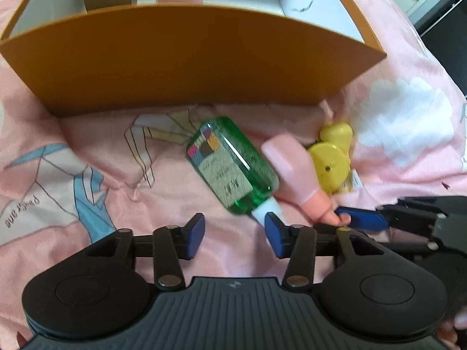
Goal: Organize rigid objects
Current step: 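Grasp the green bottle with the left tool while the right tool grasps the pink bottle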
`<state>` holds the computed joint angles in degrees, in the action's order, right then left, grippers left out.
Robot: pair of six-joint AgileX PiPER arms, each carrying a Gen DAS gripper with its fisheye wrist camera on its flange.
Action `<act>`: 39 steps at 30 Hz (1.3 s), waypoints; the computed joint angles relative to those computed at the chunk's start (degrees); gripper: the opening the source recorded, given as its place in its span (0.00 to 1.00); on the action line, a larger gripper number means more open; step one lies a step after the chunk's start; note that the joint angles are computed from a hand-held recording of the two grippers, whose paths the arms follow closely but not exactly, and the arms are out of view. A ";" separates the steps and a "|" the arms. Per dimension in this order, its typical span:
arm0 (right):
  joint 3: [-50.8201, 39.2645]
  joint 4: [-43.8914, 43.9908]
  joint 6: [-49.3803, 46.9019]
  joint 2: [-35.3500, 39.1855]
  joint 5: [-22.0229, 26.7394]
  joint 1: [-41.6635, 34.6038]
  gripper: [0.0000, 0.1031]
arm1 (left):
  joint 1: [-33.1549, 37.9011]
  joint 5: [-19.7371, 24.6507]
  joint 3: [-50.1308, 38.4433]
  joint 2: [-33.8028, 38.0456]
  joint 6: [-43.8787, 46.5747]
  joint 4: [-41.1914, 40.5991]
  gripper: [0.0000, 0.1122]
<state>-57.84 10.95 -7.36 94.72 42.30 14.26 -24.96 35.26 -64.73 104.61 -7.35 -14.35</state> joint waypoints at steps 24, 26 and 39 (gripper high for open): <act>-8.35 5.60 -8.55 9.00 -2.44 0.55 0.39 | -0.26 0.99 -10.24 7.12 -14.04 9.48 0.61; -8.10 7.48 -10.52 8.56 -2.63 0.32 0.39 | 0.48 1.75 -9.54 6.00 -12.33 8.17 0.57; -10.73 5.22 -10.21 11.56 -3.57 2.43 0.45 | 4.64 3.87 -8.14 4.78 -9.12 -0.76 0.52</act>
